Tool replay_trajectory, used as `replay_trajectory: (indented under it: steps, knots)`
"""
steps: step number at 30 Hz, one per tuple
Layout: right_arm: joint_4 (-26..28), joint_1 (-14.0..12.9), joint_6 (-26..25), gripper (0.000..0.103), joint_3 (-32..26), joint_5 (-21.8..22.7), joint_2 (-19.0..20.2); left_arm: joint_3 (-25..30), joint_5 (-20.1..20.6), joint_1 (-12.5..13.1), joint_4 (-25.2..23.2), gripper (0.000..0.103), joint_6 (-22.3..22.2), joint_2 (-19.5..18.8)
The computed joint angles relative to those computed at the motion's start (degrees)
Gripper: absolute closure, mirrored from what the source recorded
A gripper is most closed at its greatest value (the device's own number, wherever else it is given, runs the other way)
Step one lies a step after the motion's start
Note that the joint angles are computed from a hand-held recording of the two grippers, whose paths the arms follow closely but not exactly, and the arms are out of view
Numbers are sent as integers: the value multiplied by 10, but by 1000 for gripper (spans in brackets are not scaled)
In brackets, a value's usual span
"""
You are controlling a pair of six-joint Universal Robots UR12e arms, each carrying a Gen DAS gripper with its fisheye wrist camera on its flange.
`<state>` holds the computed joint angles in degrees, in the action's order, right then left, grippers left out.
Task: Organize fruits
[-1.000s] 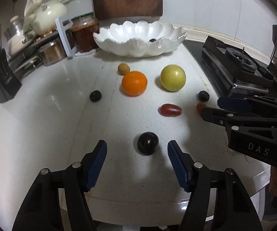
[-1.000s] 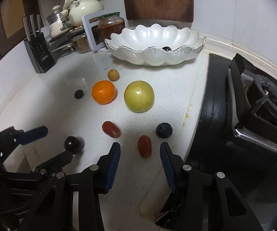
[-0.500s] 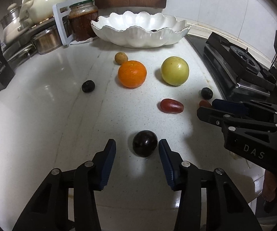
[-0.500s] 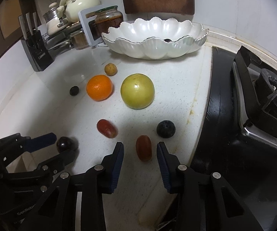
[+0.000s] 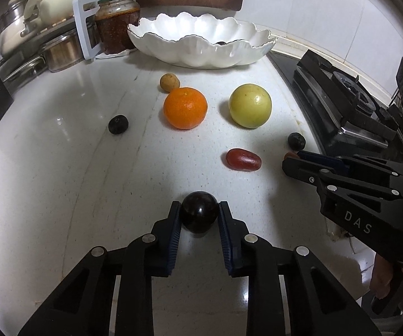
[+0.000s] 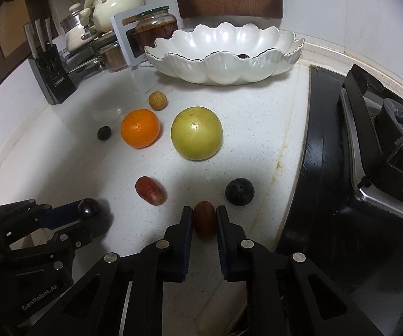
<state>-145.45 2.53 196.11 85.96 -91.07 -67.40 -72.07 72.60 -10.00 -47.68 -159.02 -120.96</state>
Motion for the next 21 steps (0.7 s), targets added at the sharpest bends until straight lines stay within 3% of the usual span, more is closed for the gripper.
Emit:
replay_trajectory:
  steps: [21]
  knots:
    - [-40, 7, 17, 86, 1, -19, -14, 11, -26, 4, 46, 77, -11, 2]
